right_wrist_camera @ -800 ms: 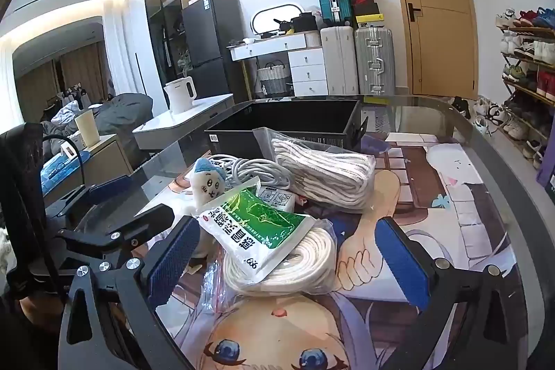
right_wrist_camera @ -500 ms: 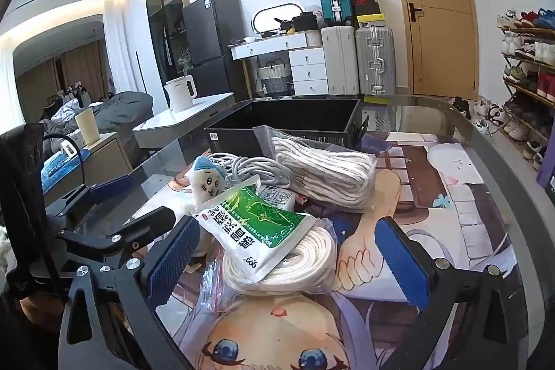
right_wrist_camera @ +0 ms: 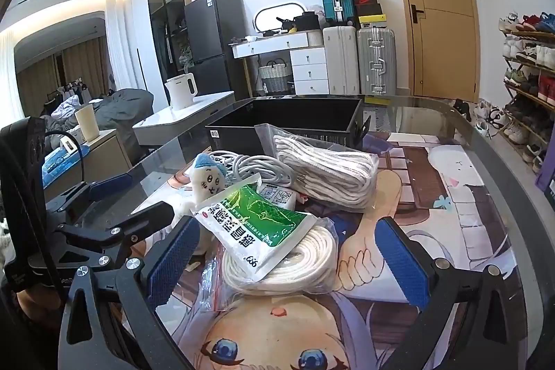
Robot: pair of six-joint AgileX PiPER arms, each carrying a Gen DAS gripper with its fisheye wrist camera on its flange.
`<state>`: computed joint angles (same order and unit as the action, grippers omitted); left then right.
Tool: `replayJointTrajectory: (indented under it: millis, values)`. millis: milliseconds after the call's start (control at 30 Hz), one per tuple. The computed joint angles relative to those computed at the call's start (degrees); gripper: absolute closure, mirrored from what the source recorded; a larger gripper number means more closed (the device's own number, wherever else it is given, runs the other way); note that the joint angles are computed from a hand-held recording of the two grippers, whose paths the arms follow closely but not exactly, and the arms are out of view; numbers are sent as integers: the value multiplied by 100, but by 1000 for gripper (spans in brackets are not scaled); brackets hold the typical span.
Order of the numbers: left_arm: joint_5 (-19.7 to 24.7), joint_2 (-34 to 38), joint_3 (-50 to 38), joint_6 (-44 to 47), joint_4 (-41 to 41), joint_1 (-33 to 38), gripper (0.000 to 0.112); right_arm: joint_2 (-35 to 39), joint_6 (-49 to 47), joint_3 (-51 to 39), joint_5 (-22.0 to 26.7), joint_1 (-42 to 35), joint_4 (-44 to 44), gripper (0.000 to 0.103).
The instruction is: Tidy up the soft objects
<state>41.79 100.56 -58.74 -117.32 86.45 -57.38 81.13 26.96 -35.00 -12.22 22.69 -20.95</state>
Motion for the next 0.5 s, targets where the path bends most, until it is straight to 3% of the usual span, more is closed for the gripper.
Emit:
replayJointTrajectory:
  millis: [500]
  values:
    - [-65,77,-101,132,-109,37,9,36,66,6,-32,-26,-129,1]
